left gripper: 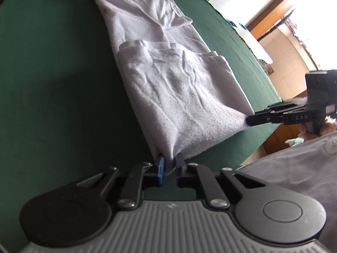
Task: Fold clothes
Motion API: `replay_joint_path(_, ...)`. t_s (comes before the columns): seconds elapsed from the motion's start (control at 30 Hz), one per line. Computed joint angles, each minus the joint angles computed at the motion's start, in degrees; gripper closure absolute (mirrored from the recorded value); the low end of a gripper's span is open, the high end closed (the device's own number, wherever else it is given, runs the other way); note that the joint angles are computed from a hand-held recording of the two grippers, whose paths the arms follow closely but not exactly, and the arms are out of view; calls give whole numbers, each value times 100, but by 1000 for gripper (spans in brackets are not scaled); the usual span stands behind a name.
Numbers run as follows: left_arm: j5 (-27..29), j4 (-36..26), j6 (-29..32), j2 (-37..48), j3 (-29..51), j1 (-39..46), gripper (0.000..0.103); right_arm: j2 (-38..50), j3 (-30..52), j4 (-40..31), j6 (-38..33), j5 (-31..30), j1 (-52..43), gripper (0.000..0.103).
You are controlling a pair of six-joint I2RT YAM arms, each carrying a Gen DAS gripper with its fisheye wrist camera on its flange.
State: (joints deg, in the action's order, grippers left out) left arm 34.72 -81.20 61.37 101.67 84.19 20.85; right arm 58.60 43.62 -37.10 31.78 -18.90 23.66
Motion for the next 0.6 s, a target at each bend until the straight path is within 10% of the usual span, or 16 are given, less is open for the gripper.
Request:
replay_joint_path(0.07, -5, 62, 153, -35, 129, 14, 60, 59, 207, -195, -208, -66, -121, 81)
replay_joint_path(0.2, 370, 229, -23, 169, 652, -61, 35, 176, 411, 104, -348, 378, -314, 59)
replay_joint_path(0.3, 465, 711, -777, 530, 947, -438, 23, 520, 439, 652, -208, 825, -315, 61)
replay_joint_path(0.4, 313, 1201, -1463, 837, 1054, -842, 38, 991, 402, 1222, -62, 1233, -155, 70)
replay_joint_path(0.53, 283, 1643, -1860, 832, 921, -1079, 97, 1325, 415, 1655, -234, 1412, -103, 96)
replay_joint_path(0.6, 385, 1704, -1812, 702, 857, -1072, 101, 1269, 380, 1806, -271, 1465, -87, 100)
